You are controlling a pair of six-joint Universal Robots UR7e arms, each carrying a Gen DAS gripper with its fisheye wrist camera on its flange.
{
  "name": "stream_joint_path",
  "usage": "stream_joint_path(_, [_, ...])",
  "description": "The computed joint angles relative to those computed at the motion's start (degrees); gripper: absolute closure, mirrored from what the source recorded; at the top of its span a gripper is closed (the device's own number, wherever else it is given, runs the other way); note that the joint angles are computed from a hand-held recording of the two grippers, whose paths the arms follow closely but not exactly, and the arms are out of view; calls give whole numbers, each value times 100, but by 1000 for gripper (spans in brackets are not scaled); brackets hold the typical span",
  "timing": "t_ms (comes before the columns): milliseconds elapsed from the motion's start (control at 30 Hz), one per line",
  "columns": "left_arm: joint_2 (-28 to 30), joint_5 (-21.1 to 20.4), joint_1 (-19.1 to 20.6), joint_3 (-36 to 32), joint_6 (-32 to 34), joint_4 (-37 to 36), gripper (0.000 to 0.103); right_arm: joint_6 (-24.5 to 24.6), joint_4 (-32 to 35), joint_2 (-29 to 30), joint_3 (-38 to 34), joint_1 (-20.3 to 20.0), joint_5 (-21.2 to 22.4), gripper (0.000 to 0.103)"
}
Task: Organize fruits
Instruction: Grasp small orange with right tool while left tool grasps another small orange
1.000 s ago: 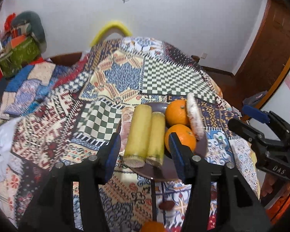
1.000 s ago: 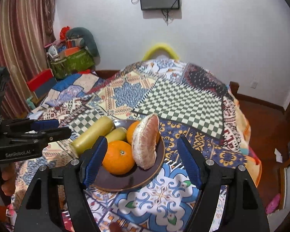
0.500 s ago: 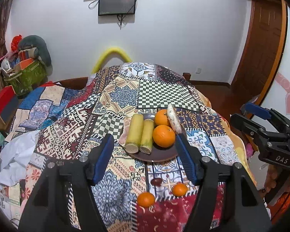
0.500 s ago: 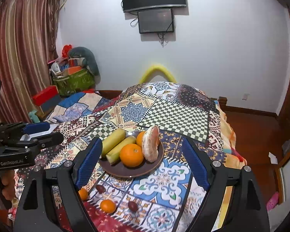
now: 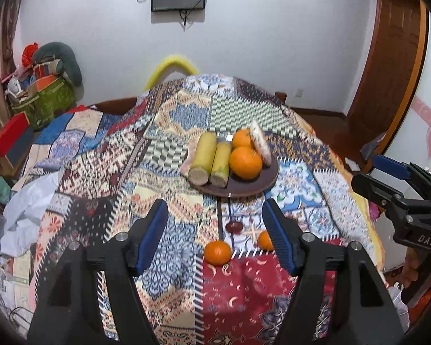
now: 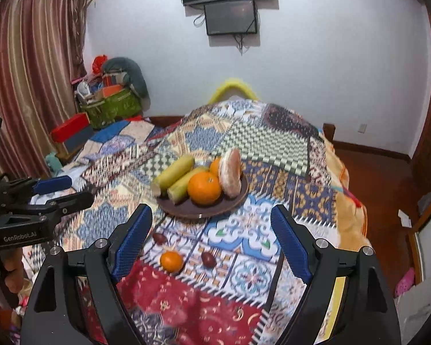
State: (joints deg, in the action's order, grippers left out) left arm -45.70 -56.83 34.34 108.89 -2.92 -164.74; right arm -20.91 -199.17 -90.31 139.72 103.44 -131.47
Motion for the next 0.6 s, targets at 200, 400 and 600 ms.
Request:
stream_joint_path(200, [83,-85,161,106,-151,177,35,136,140,192,193,-185,79,21])
stream_joint_path(400, [175,-130,275,180,-159,313,35,89,282,471,295,-411,259,28])
stream_joint_path(600, [259,-272,431,214,-193,303,36,266,889,467,254,-686,709,53])
